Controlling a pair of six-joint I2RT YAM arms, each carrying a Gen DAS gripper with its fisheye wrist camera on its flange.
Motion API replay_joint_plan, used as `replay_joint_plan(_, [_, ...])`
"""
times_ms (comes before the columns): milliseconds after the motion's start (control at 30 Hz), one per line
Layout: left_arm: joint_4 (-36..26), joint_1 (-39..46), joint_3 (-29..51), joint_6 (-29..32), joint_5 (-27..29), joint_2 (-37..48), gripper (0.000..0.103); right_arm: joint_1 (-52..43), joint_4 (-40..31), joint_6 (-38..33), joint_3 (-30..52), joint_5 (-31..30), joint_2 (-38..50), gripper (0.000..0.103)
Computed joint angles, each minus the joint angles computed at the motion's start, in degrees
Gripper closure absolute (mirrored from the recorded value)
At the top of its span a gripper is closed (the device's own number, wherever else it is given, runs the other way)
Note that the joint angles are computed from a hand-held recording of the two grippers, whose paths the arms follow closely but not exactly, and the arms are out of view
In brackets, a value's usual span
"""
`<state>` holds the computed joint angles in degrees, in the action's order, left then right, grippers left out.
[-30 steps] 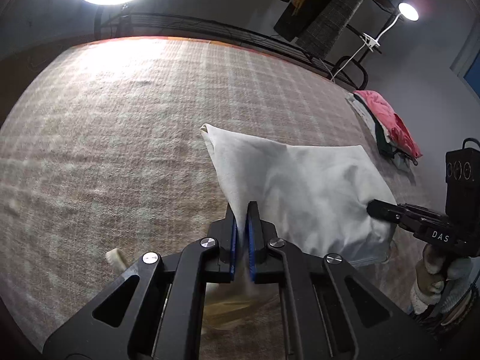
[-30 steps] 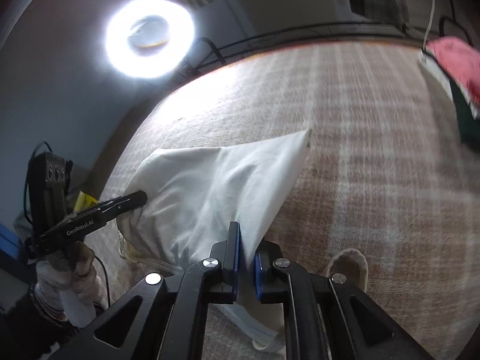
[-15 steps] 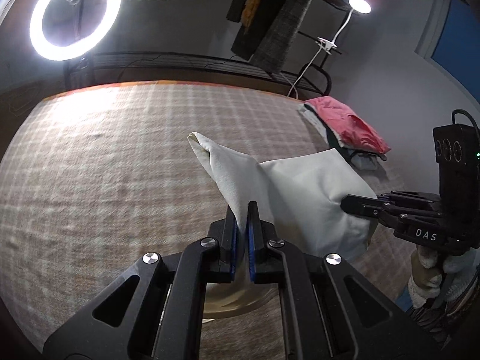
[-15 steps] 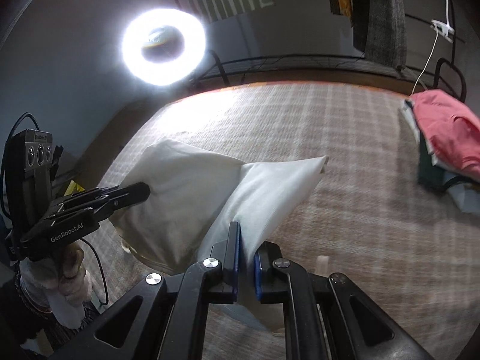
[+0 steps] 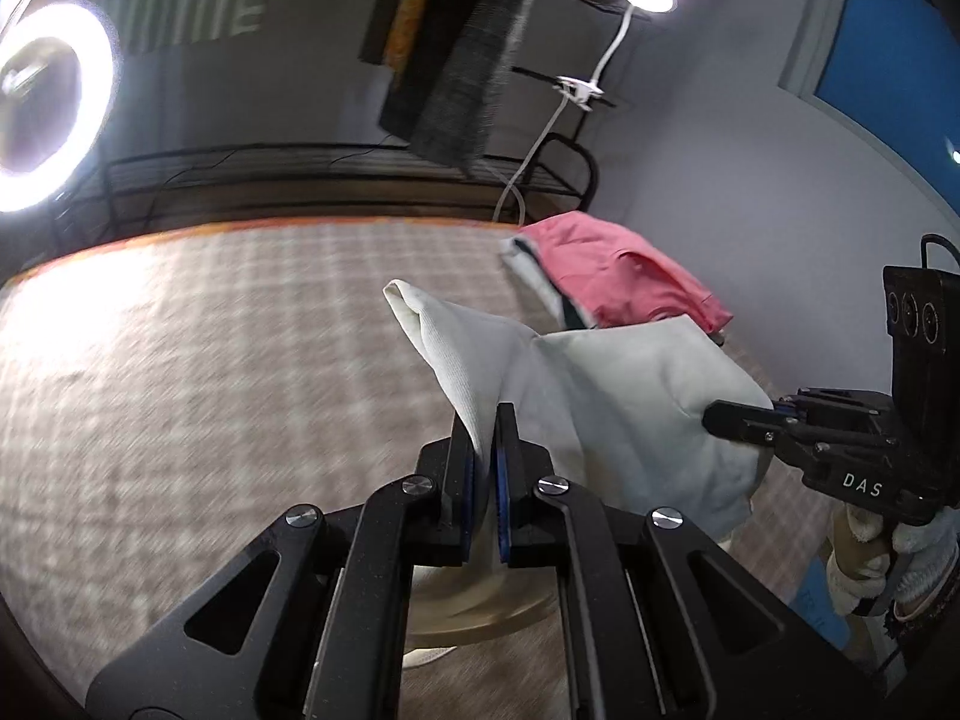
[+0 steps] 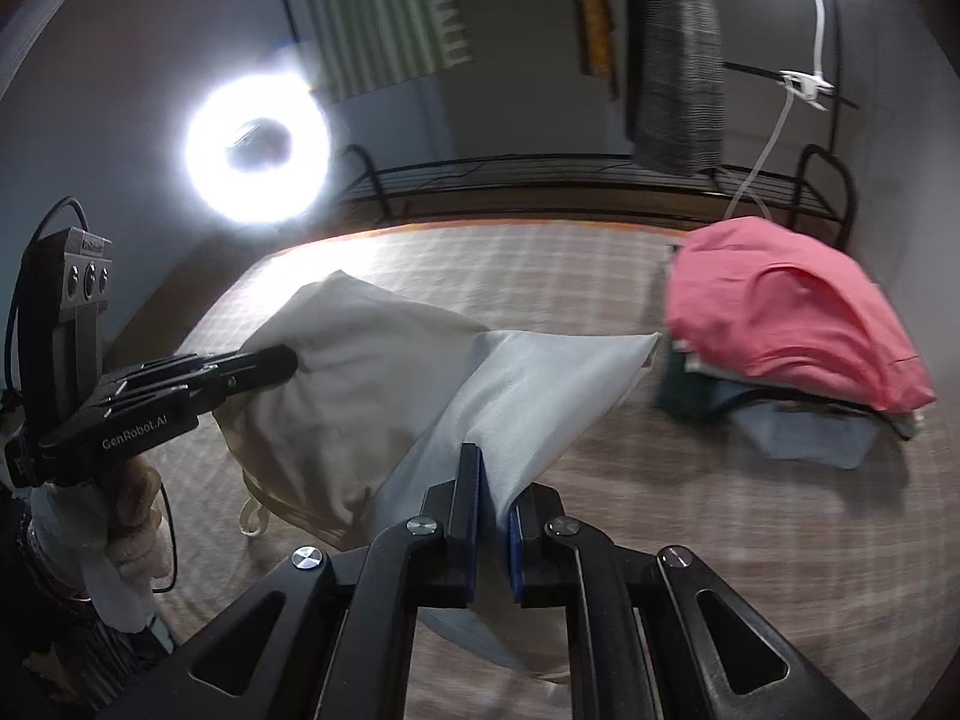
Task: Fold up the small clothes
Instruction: 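Lift the folded camisole with both grippers and carry it onto the pink clothes stack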
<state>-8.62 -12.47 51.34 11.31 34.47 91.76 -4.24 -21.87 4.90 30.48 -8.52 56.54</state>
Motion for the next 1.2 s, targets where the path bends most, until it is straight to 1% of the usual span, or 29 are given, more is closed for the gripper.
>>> replay_joint_plan(67, [1.7,-3.4,2.0,-2.6,-1.4,1.8,0.1,-6.1,-1.2,-4.6,0.8,-2.3,-0.1,0.098])
replay_joint_plan(200, [4.2,-9.7,7.4,-7.3,-4.0,6.3,0.1,-15.2,-2.8,-11.9,3.3,-4.8,1.3,0.098])
replay_joint_plan(300, [5.4,-13.9,12.2,-10.1,-5.8,10.1,0.1,-22.3,-3.4,-17.4,6.6,-6.7,4.1,0.098])
replay_joint_plan(367, [6.1,-16.7,16.6,-12.1,-7.1,13.2,0.1,-26.8,-3.2,-20.9,9.7,-7.9,7.2,0.098])
replay_joint_plan(500, [6.3,-21.1,25.9,-14.8,-10.1,19.9,0.1,-32.6,-0.9,-25.1,16.4,-8.3,14.9,0.098])
replay_joint_plan(633, [7.4,-24.9,36.1,-17.8,-13.4,27.6,0.1,-35.0,1.6,-27.7,23.0,-7.4,22.5,0.098])
replay_joint_plan(700, [7.4,-26.1,39.7,-19.0,-14.5,30.2,0.1,-36.0,2.7,-28.9,26.1,-6.9,26.1,0.098])
replay_joint_plan(833, [4.9,-28.2,49.2,-21.5,-16.9,37.2,0.1,-38.5,4.6,-30.0,33.7,-7.4,34.9,0.098])
replay_joint_plan(900, [4.5,-29.0,51.5,-22.2,-18.1,39.5,0.1,-39.3,5.7,-30.2,36.3,-7.8,38.6,0.098])
replay_joint_plan(967, [2.5,-29.8,55.3,-21.8,-20.0,42.7,0.1,-40.2,7.1,-29.6,38.7,-8.4,42.8,0.098])
replay_joint_plan(1033, [0.1,-30.2,58.6,-21.5,-21.2,45.4,0.1,-40.7,8.1,-28.7,39.3,-8.8,45.4,0.099])
replay_joint_plan(1100, [-3.9,-30.6,62.7,-21.4,-21.8,48.4,0.1,-41.1,8.5,-28.0,40.7,-8.8,48.7,0.1])
replay_joint_plan(1200, [-6.7,-30.8,64.9,-21.7,-23.5,50.4,0.1,-41.5,8.6,-27.5,42.2,-7.9,52.4,0.1])
